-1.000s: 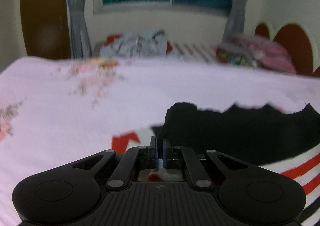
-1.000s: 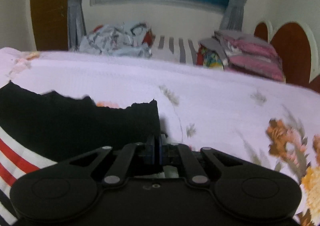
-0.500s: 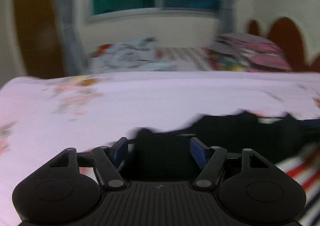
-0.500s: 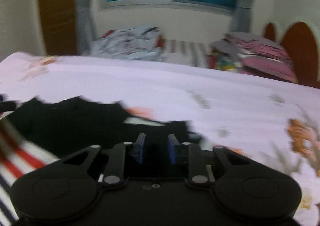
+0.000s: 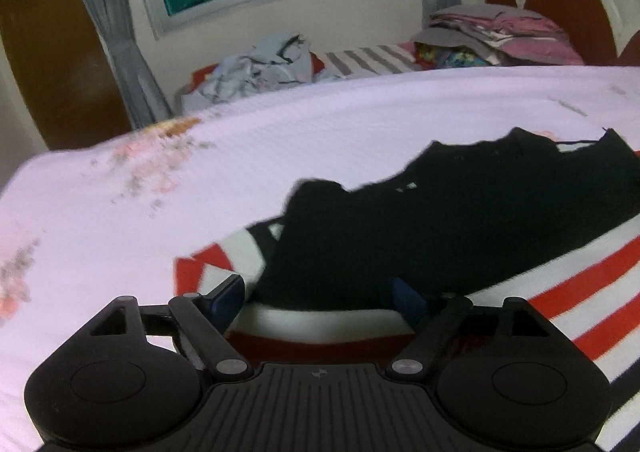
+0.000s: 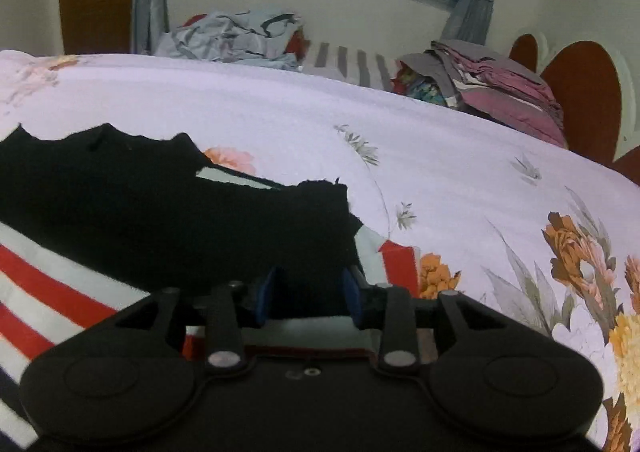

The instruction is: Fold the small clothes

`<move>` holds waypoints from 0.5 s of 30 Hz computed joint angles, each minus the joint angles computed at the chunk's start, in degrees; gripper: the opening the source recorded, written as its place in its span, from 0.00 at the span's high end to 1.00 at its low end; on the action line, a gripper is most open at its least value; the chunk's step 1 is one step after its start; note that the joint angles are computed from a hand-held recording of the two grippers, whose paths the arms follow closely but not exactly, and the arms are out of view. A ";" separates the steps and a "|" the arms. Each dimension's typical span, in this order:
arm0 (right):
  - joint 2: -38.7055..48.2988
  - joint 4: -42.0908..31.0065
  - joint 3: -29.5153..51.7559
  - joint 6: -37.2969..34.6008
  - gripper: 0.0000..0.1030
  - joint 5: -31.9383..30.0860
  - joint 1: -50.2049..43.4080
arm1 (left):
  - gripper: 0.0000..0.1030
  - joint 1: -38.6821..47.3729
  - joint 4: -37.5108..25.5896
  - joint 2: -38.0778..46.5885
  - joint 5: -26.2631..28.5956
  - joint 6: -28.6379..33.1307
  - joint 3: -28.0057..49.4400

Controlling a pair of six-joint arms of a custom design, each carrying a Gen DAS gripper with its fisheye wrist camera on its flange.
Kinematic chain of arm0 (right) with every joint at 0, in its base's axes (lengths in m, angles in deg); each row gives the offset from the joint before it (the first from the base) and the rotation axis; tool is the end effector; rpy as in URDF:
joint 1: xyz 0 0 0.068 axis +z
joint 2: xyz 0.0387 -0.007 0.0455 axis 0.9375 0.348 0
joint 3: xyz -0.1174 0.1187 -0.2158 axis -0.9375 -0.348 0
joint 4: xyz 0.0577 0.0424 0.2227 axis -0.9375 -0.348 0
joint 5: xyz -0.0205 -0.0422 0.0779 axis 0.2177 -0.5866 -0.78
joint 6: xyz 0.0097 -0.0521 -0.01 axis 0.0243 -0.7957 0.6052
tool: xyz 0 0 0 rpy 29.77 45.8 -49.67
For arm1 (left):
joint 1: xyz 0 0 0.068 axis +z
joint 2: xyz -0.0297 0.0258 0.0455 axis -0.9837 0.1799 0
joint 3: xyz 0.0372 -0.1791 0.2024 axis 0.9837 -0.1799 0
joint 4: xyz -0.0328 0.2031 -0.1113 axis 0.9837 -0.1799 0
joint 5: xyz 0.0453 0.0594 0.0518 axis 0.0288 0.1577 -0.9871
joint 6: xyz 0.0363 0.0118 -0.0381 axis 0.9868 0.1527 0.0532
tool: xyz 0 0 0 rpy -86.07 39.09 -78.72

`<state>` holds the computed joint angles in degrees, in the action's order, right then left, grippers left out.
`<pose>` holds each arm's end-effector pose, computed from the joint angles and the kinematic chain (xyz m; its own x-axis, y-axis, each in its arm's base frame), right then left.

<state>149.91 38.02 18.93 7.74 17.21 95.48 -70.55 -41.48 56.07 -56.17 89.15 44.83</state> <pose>0.2651 0.1075 0.1607 -0.7114 0.0085 -0.7028 0.1884 0.9656 -0.1791 0.3376 0.0450 0.1454 -0.5783 0.3919 -0.7156 0.3580 0.9100 0.2091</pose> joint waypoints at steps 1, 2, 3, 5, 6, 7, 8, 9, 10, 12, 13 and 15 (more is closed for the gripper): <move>-0.33 -1.25 0.92 1.25 0.67 2.02 1.65 | 0.21 -0.30 0.35 -1.92 -0.04 -1.03 -1.28; -1.76 -0.49 0.46 1.87 0.67 2.05 3.12 | 0.21 -0.20 0.90 -4.17 1.59 -2.07 -3.02; -3.01 0.31 -0.02 2.24 0.68 0.64 4.32 | 0.21 -0.33 0.66 -6.61 3.79 -3.17 -4.77; -3.74 0.88 0.16 2.88 0.69 -0.22 8.58 | 0.21 -1.64 0.16 -10.50 6.62 -3.37 -8.23; -3.14 1.57 0.47 2.93 0.69 -1.30 10.26 | 0.21 -2.98 -0.07 -12.06 7.15 -3.34 -9.89; -2.40 1.86 1.02 3.08 0.69 -3.25 11.32 | 0.21 -4.22 -0.21 -13.37 7.85 -3.09 -11.69; -1.42 1.95 1.60 3.28 0.69 -4.69 12.26 | 0.21 -5.52 0.21 -14.27 7.71 -2.68 -13.32; -0.26 2.08 2.32 3.38 0.69 -5.11 13.18 | 0.21 -7.19 1.43 -14.73 6.47 -2.35 -15.02; 0.53 1.98 2.48 3.77 0.68 -5.35 13.94 | 0.21 -8.70 2.09 -14.83 4.62 -1.87 -16.32; 1.55 0.24 2.87 4.71 0.69 -5.82 14.30 | 0.21 -10.01 1.95 -13.14 2.62 -2.09 -16.51; 0.69 1.03 1.41 4.37 0.69 -5.78 14.23 | 0.21 -8.64 2.60 -12.27 3.69 -2.11 -16.67; -1.43 -0.36 -0.83 4.57 0.69 -3.37 14.40 | 0.19 -5.57 2.55 -12.14 4.63 -2.09 -16.57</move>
<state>148.47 37.66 18.11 12.31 13.84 109.89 -76.12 -38.93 43.93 -51.54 87.06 28.27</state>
